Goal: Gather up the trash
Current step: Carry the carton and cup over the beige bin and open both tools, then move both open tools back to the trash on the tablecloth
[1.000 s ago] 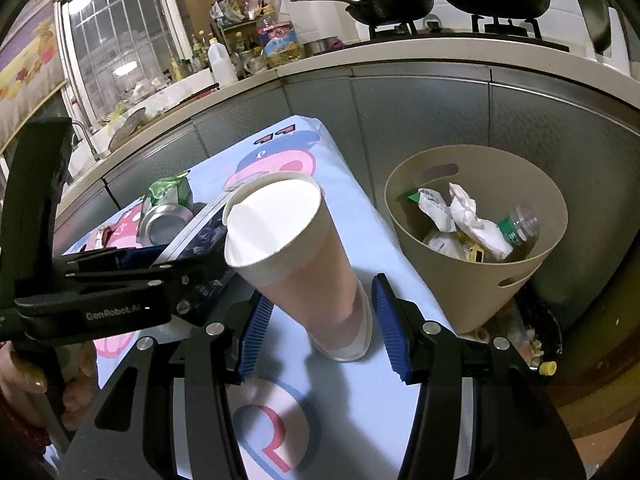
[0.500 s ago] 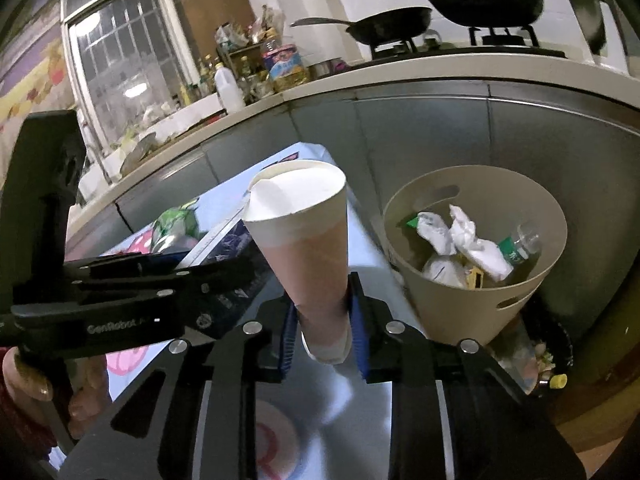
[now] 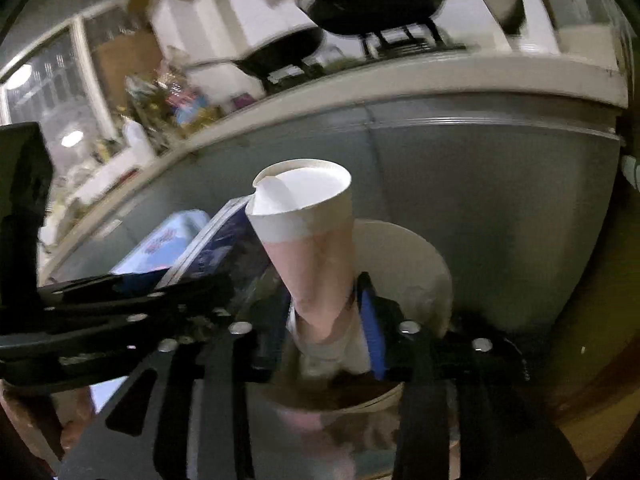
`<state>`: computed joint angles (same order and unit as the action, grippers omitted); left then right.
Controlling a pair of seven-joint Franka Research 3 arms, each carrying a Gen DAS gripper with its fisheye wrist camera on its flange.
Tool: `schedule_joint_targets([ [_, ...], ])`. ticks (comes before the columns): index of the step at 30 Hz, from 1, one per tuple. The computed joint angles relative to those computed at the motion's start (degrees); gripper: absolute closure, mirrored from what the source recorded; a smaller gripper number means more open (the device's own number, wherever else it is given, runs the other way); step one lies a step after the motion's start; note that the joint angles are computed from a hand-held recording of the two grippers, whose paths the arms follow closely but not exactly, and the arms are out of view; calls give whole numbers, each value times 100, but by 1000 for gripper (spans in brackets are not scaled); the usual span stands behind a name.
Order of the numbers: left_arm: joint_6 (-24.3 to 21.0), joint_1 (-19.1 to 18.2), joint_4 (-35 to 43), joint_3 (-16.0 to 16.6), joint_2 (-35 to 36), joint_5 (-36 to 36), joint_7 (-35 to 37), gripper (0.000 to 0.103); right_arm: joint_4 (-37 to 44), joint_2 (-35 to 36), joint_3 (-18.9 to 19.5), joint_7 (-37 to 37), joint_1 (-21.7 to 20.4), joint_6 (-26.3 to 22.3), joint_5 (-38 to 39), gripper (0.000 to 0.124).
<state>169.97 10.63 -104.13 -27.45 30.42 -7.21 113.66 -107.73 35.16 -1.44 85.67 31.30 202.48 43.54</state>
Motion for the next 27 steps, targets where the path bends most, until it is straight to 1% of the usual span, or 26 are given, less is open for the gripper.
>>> schedule_joint_targets([
  [1,-99,-213,193,252,109,122,-247,32,125,95,-216,-33,117,-194,227,74],
  [2,-103,-236,220,305,132,91,-296,34,154,137,-277,-19,147,-232,341,73],
  [3,-112,-130,212,232,150,8,-318,34,86,129,-138,109,-4,-144,222,73],
  [4,-70,110,135,3,146,-136,-190,34,-19,113,64,221,-191,27,43,73],
  [6,172,422,-152,-251,31,-303,-21,34,-143,104,106,253,-183,180,29,73],
  [7,292,576,-311,-373,-38,-354,51,34,-215,95,223,321,-273,242,-60,73],
  [9,465,945,-616,-689,-167,-458,183,35,-301,75,307,381,-308,230,-96,73],
  [10,548,1180,-801,-900,-242,-524,256,35,-372,32,287,399,-264,252,-27,72],
  [11,626,1414,-982,-1112,-311,-580,320,35,-476,-14,288,459,-224,444,50,72],
  [12,659,1538,-1062,-1221,-330,-580,331,35,-605,-86,306,487,-181,637,131,73],
  [13,721,1758,-1243,-1418,-398,-612,370,35,-744,-164,397,565,-216,850,115,73],
  [14,750,1943,-1362,-1575,-437,-615,389,35,-825,-230,472,597,-263,904,78,73],
  [16,836,2461,-1716,-2026,-533,-662,447,35,-1038,-368,638,699,-326,1024,-33,73],
  [19,1022,2909,-2153,-2394,-696,-561,368,35,-1290,-515,841,878,-367,1072,-233,73],
  [22,1124,3175,-2480,-2582,-887,-366,267,35,-1521,-613,1130,1379,-539,1065,-682,73],
  [23,1187,3333,-2605,-2708,-945,-306,252,35,-1560,-634,1178,1497,-534,1037,-786,73],
  [27,1380,3974,-2972,-3227,-1101,-65,129,35,-1638,-716,1138,1601,-254,942,-805,73],
])
